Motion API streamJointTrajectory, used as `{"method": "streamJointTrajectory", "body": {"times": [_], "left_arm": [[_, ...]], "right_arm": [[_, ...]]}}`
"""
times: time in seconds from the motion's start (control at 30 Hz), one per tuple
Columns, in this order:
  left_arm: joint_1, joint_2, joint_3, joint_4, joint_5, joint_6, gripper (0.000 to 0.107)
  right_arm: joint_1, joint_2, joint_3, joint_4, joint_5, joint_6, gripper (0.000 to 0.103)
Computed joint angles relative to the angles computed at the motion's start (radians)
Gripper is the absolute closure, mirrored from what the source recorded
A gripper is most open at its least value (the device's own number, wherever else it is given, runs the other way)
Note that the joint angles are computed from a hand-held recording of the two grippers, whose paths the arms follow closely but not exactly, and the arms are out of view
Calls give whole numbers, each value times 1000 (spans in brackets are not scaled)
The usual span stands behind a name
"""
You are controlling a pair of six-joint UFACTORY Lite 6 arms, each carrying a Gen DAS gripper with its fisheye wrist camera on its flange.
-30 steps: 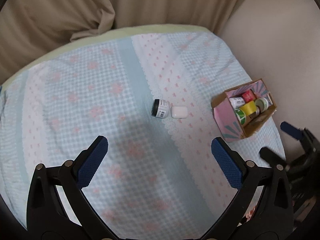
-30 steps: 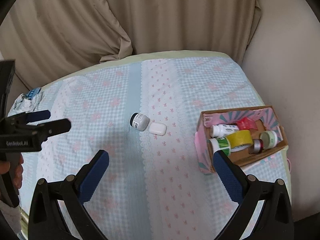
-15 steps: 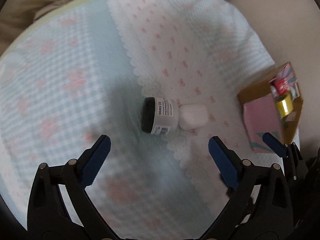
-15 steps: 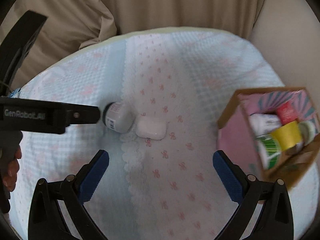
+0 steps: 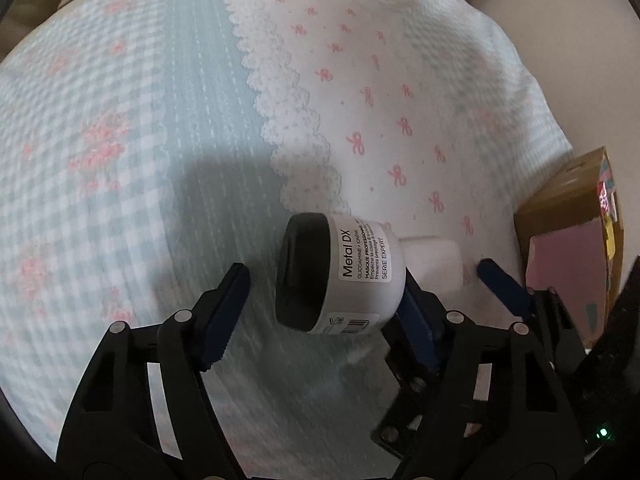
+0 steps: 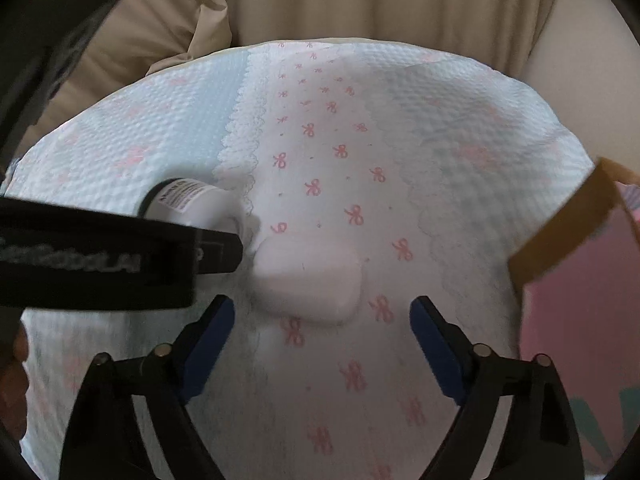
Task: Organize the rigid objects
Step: 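Grasp the white Melal DX jar with left gripper while right gripper grasps the white earbud case, then carry the jar and case to the box and release them inside with both grippers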
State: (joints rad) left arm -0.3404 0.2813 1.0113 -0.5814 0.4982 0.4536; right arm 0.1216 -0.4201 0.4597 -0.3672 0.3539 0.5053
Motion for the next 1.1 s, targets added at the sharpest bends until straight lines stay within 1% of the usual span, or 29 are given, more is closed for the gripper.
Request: {"method": "streamJointTrajectory", "body": {"times": [0.07,0.1,0.13,0.2,0.27,0.3,0.33,0.4,0.47,0.67,0.83,0.97,1.1], "left_arm": [[2,18,22,-9,11,17,42],[1,31,38,-13,19,28,47],[0,41,51,-21,27,41,52],[-12,58,75,12,31,16,53],[-9,73,85,8,37,22,54],[0,76,87,-11,43,39,54],[7,78,86,-26,47,52,55],[14,74,84,-40,52,63,56],[12,65,76,-38,48,57,56],[53,-21,9,-56,64,65,56],[89,-109,-29,-33,96,48,57],[116,-194,-69,-31,131,42,57],[128,-311,-105,-1,183,-3,57]], "right_arm": [[-10,44,13,-36,-36,29,17],[-10,50,17,-43,-41,34,19],[-14,70,25,-60,-53,44,26],[-12,103,37,-94,-74,63,28],[4,126,53,-160,-78,106,35],[4,131,55,-156,-87,90,41],[6,136,60,-150,-90,69,44],[18,150,67,-202,-91,101,44],[21,147,68,-212,-89,92,44],[-3,125,82,-36,-57,-96,44],[-7,68,81,39,-11,-164,44],[3,-13,78,80,54,-191,44],[19,-118,87,108,152,-214,44]]}}
